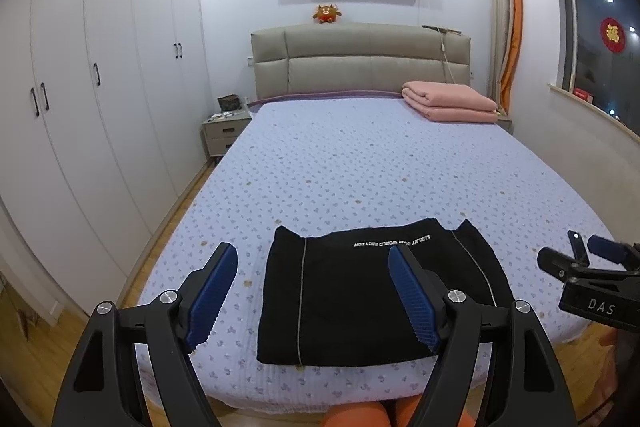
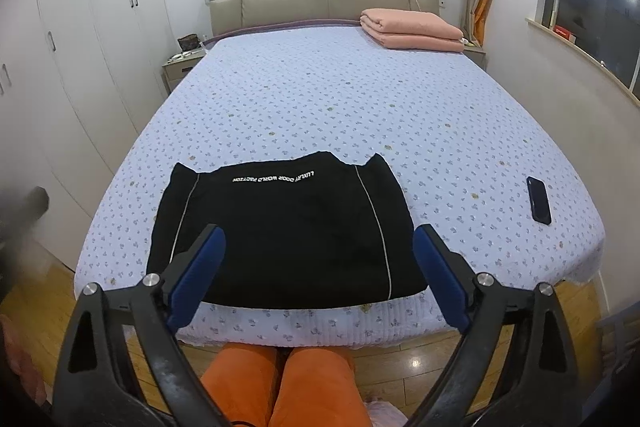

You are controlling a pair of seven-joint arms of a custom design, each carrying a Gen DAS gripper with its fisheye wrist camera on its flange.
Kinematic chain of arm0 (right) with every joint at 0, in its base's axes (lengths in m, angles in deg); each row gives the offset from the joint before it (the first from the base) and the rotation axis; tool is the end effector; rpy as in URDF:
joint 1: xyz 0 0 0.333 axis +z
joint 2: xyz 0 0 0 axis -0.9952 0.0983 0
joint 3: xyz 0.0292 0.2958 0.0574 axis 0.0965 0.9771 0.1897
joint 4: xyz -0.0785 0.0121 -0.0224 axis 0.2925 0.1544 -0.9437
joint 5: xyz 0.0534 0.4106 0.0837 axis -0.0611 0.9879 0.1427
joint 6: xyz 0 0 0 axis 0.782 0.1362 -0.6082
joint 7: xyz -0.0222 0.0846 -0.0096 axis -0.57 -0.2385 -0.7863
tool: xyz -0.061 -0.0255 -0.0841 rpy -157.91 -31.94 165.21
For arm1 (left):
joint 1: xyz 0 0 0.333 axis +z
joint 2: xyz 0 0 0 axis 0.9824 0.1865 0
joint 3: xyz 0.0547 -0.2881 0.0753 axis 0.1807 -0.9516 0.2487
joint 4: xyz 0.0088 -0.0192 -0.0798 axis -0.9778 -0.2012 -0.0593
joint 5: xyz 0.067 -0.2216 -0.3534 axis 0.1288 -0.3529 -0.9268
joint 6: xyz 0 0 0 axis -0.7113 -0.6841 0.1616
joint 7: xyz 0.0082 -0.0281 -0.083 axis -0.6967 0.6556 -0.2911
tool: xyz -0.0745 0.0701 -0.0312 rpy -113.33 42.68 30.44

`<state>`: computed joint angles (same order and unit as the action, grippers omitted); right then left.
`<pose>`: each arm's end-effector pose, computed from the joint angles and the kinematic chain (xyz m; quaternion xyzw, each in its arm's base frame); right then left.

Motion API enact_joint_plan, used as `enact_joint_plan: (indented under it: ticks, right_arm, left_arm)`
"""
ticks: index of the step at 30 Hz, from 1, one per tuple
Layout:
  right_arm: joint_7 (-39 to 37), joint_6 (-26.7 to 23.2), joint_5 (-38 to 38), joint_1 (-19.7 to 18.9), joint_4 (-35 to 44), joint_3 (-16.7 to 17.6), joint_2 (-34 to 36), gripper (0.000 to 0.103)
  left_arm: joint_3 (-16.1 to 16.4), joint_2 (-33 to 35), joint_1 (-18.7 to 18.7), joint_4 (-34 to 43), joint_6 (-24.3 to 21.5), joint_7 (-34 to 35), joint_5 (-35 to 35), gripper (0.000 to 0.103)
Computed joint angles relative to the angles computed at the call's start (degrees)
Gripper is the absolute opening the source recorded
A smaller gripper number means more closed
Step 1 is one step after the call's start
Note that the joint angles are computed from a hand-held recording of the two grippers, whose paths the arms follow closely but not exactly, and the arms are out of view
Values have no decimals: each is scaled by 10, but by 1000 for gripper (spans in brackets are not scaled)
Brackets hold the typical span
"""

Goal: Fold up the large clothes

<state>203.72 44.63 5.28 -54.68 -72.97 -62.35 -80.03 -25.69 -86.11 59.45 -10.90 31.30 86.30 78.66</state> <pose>0.4736 0.3811 0.7499 -0.6619 0.6440 -0.2611 0.2812 0.4270 -0.3695 0.7505 -0.6505 0.5860 -0.3065 0.3735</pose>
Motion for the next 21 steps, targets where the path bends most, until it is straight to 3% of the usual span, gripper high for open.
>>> enact_joint_plan:
  ticks: [5,21]
  right_arm:
    - [1,3,10,-1,-2,-1,0,94]
    - [-2,-8,25,4,2,0,7,94]
  left_arm:
    - [2,-9,4,-11,9,-14,-3,80]
    - [0,-4,6,-8,-44,-41,5,80]
